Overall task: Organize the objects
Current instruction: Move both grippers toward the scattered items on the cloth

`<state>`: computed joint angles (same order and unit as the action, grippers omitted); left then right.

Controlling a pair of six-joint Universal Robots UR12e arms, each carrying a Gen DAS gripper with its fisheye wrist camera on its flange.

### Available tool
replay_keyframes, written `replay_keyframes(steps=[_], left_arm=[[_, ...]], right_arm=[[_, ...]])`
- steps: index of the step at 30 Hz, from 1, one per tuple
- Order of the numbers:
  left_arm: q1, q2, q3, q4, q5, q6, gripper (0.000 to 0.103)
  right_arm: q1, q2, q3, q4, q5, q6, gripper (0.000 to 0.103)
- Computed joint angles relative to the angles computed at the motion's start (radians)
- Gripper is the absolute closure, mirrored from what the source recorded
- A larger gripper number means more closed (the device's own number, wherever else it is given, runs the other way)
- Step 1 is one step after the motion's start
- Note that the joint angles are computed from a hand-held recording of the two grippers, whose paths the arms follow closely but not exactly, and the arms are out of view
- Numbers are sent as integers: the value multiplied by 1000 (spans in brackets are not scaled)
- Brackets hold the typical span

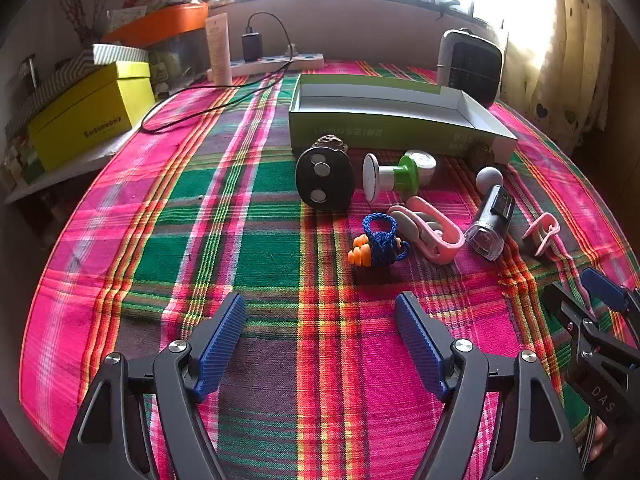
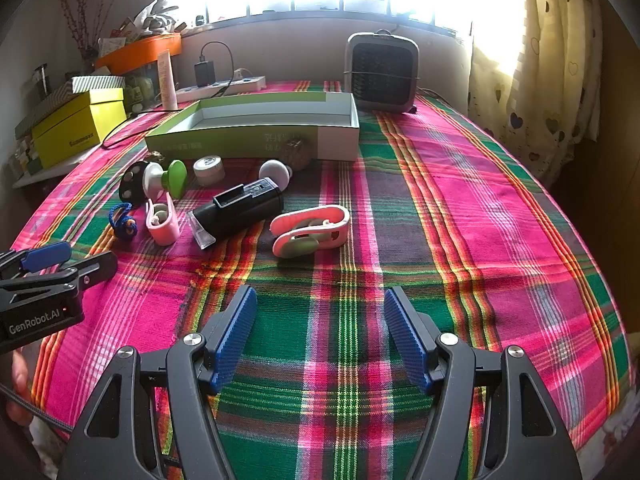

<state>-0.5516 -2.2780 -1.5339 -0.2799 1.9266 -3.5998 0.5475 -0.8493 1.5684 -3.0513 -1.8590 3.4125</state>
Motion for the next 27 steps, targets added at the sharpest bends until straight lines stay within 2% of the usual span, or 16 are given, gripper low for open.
replay_keyframes(steps=[17, 27], left_arm=[[0, -1, 3, 0, -2, 3, 26], [22, 7, -16, 45, -83, 80, 26]], right_arm=[[-1, -1, 0, 3, 6, -4, 36], [-22, -11, -4, 38, 80, -37, 36]])
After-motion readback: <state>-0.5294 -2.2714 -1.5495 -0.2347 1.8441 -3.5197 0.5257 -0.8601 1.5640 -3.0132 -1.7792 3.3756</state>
